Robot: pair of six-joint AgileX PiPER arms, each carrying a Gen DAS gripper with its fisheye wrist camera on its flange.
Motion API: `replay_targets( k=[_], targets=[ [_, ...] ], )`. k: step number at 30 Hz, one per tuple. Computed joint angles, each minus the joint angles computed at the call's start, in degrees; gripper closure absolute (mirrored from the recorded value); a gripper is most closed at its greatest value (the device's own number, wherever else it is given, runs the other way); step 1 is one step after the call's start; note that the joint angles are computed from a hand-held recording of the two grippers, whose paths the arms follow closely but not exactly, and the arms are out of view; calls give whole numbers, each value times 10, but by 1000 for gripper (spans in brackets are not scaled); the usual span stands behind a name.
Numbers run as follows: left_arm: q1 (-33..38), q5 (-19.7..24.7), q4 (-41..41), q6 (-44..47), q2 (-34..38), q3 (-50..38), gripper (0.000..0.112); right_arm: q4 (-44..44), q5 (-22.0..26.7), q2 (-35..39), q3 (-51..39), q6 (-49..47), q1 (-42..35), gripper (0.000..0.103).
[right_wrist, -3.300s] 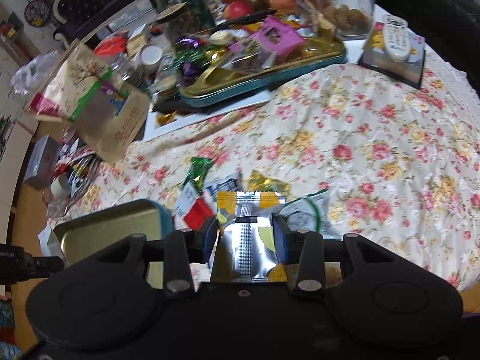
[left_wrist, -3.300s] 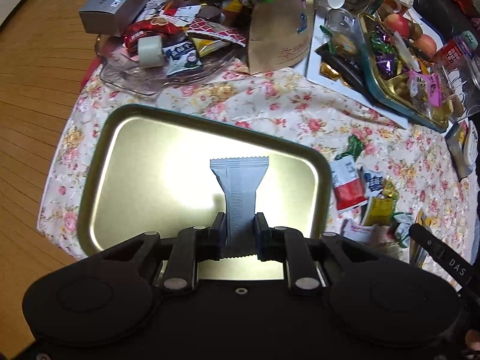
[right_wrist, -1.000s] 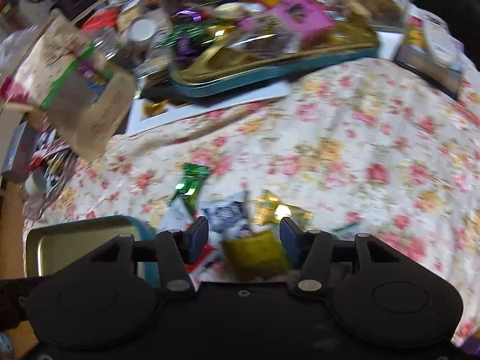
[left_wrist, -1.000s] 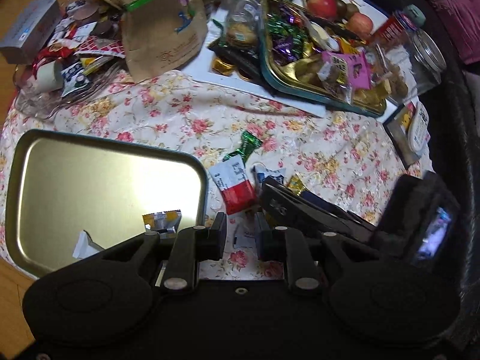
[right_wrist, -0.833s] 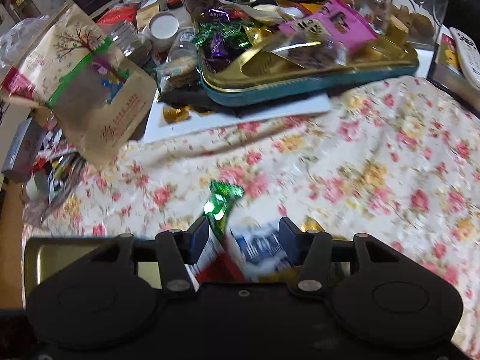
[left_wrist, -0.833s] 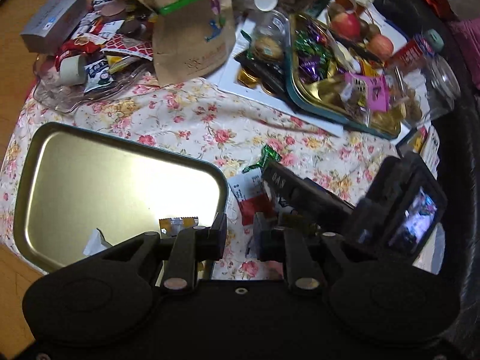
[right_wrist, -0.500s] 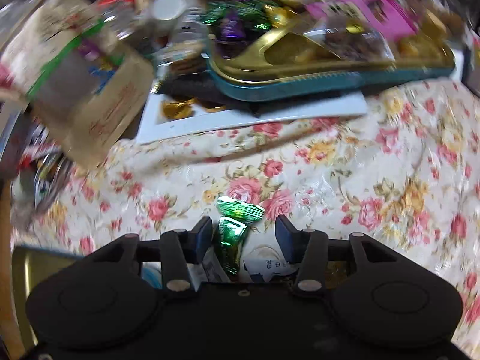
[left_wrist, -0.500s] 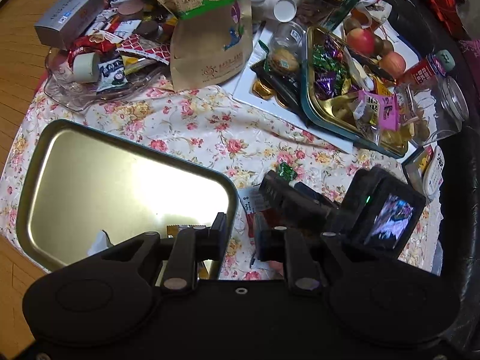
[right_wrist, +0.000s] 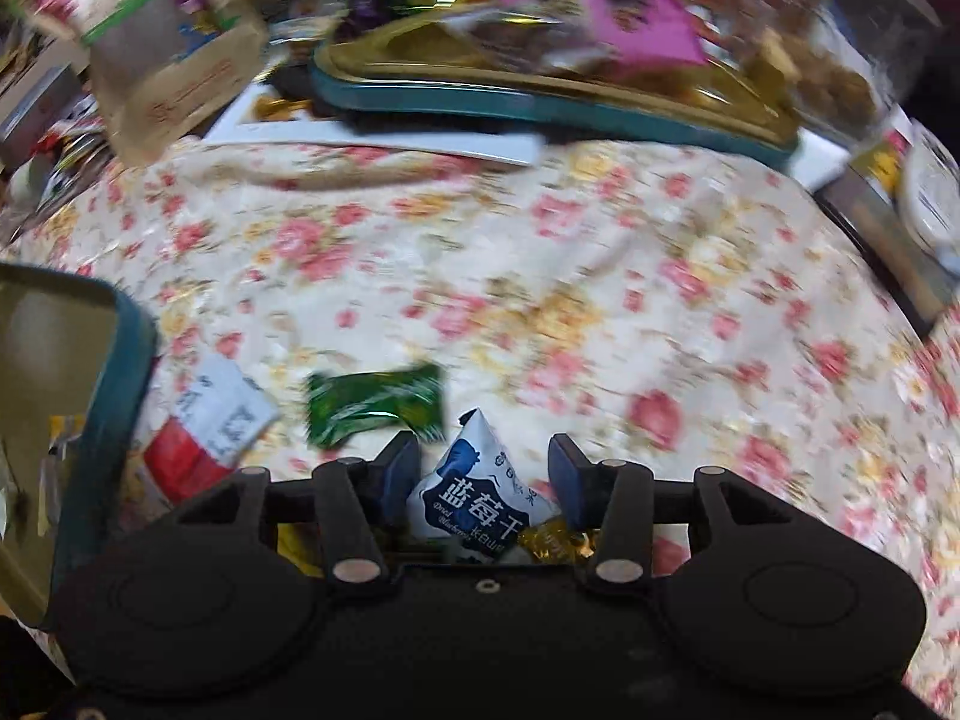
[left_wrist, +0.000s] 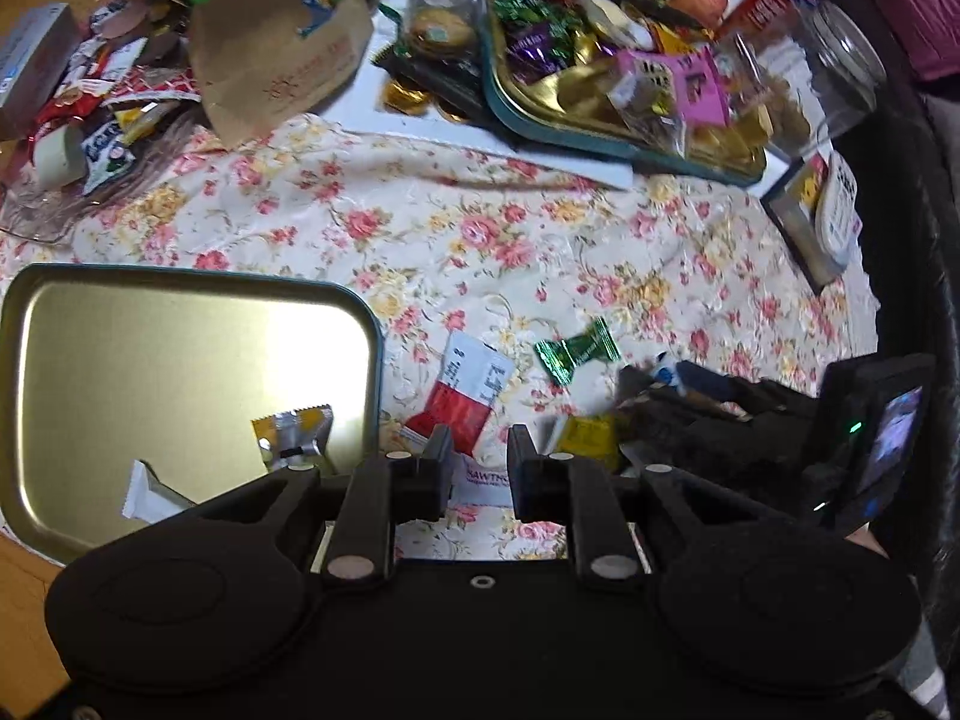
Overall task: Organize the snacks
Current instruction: 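Grasp the green-and-white packet with the right gripper and lift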
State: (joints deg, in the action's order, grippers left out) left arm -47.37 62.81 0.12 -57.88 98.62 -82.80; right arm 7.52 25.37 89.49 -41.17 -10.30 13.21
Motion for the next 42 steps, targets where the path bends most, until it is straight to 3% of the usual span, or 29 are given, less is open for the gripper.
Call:
replay_targets(
  k=[3,7,10,13,20,25,34,39,42],
  targets=[
    [-5,2,-17,11,21,-11,87,23,15,-21,10,-31,-61,56],
    [-18,14,-17,15,45,-32,87,-36,49,-46,4,23,-97,56],
    [-24,20,-16,24,57,-44,87,52,75,-88,8,-57,-146,56],
    [-26,26,-14,25,68,-54,87,128,131,-115,-4,-100,-179,56],
    [-20,21,-30,31,72,-54,87,181,210,-102,-11,-61,-163,56],
    [-21,21,-28,31,71,-51,87,114,154,-78,10,53,-78,55],
    [-19,16,-28,31,64,-39,87,28,73,-23,6,176,15,51],
    [-24,17,-24,27,69,-37,87,-12,43,-17,18,192,39,50],
    [-28,17,-24,30,77,-40,87,3,50,-19,20,162,27,51]
  ],
)
